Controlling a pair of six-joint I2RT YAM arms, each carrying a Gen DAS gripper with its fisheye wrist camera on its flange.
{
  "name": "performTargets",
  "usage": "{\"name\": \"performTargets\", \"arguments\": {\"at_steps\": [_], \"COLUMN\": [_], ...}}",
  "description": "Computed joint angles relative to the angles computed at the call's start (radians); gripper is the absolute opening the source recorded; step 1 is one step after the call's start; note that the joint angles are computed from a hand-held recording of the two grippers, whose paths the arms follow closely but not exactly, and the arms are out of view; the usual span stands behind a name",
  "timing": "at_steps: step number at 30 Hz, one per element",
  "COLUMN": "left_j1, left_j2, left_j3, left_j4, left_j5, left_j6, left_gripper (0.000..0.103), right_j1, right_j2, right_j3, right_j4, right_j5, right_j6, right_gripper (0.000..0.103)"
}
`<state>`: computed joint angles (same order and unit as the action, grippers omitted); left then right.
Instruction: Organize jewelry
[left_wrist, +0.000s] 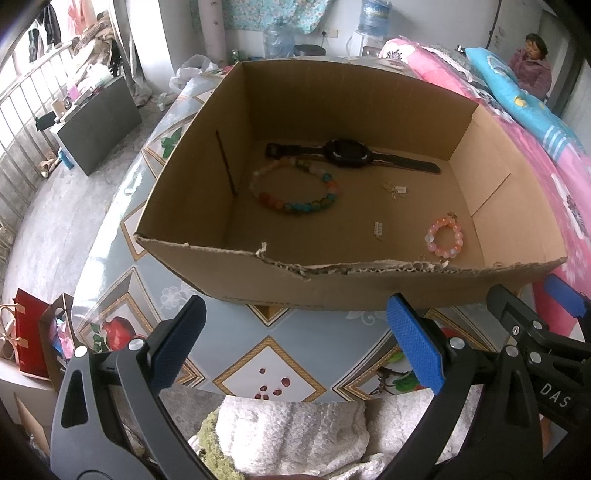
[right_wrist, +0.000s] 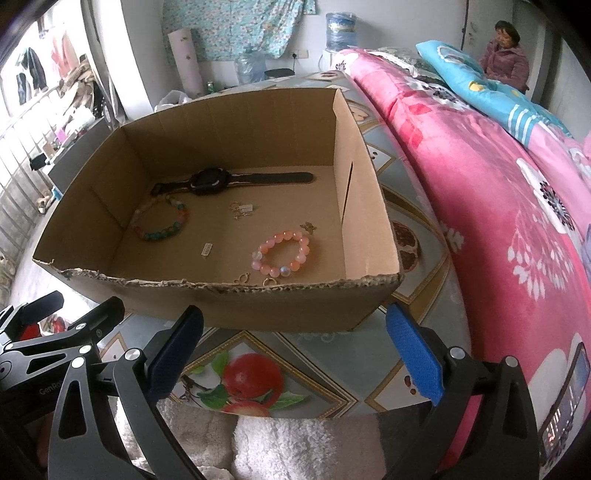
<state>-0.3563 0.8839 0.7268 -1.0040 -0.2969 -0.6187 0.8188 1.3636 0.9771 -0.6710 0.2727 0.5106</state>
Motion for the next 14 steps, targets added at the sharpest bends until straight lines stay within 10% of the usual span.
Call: {"name": "performTargets", "arguments": {"at_steps": [14], "left_j1": [0.010], "left_j2": [0.006], "left_j3": [-0.001], "left_j4": [0.005], "left_j5": [0.014], "left_j6": [0.014], "left_gripper": [0.094], "right_j1": [0.001], "right_j2": [0.003], "right_j3": [0.003], "right_j4": [-0.008], "right_j5": [0.001], "right_j6": [0.009], "right_gripper": [0.097]}}
